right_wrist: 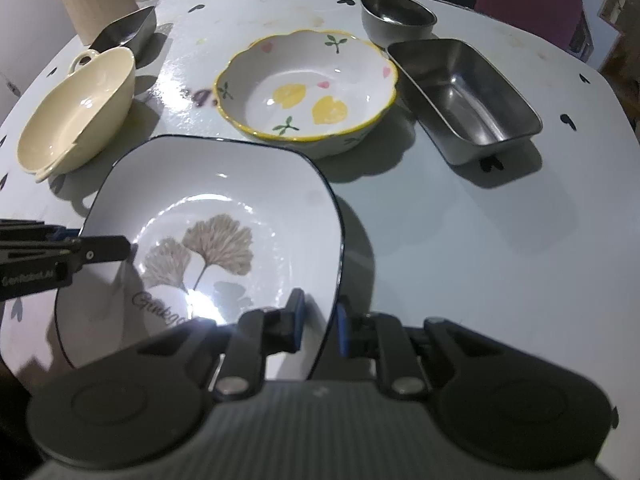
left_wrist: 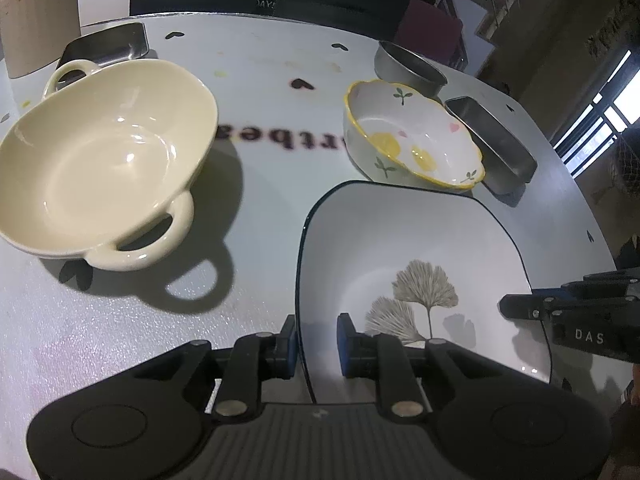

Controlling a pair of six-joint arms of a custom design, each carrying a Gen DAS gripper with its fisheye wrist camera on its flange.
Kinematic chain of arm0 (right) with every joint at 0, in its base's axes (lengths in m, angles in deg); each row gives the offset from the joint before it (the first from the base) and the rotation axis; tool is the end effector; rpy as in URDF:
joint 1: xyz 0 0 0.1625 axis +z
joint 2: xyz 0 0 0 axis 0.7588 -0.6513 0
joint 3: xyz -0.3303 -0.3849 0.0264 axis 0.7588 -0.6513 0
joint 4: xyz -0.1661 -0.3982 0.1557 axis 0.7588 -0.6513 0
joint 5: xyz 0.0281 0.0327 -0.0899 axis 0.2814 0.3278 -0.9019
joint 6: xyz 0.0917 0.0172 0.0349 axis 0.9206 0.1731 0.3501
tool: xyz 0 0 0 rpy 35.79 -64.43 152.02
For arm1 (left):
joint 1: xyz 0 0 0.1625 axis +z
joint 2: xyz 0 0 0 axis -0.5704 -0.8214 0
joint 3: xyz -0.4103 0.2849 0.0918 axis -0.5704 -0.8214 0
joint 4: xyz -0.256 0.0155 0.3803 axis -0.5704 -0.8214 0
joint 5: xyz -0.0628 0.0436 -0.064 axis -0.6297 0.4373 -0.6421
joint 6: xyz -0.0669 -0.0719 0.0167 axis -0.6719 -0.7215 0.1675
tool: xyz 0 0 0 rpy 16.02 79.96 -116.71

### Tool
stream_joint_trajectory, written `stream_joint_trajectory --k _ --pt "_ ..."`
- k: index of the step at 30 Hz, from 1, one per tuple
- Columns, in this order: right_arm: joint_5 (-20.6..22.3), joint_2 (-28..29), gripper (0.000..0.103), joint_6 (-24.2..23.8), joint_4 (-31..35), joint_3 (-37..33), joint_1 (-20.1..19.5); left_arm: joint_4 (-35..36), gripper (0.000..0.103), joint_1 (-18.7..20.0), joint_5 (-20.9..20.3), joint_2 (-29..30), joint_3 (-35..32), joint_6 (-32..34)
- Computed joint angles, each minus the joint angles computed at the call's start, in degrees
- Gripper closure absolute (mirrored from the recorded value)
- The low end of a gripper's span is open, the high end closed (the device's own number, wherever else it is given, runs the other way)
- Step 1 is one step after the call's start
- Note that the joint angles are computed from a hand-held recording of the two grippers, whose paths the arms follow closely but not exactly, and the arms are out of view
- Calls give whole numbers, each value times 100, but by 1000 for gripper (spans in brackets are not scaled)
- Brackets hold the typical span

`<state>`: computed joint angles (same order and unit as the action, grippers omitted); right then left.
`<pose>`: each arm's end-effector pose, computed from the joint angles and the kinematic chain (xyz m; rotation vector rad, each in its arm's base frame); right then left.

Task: Organize plates and bowls
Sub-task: 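Lift and carry the white plate with both grippers, then lower the plate onto the table and open both grippers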

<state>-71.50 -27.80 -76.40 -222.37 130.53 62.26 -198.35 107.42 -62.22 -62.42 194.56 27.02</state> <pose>0.2922 -0.5327 -0.0860 0.8210 -2.3825 0.1168 0.0672 -0.4483 0.2062 -0.0705 2.4656 -0.7763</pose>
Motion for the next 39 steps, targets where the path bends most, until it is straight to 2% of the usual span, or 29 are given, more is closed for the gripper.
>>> stream_joint_trajectory --k 12,15,18,19,21,23,28,30,32,34,39 --pt "-230 110 82 120 -430 100 109 28 81 -33 56 23 -16 198" --pt "-152 97 82 177 -580 160 81 48 81 -61 111 24 -6 243" --pt "-129 75 81 160 -757 245 79 93 78 -102 168 27 10 307" --pt "-142 68 80 136 -837 277 96 153 73 -107 156 11 8 307" --pt "-95 25 74 72 -1012 384 126 236 65 -105 96 -16 12 308" --pt "-16 -35 56 155 -1043 463 149 251 58 -130 70 -44 44 335" --pt "76 -134 41 327 -1244 712 246 282 26 -223 72 -177 148 267" --pt "-41 -115 37 386 -1408 807 320 249 24 -257 25 -250 199 286" --pt "-73 -107 30 436 -1600 893 373 276 17 -311 17 -339 246 250" --pt "-125 -113 23 523 -1741 952 413 242 6 -380 50 -423 315 243" --pt "-120 -122 6 565 -2282 1063 505 -47 0 -594 227 -678 496 334"
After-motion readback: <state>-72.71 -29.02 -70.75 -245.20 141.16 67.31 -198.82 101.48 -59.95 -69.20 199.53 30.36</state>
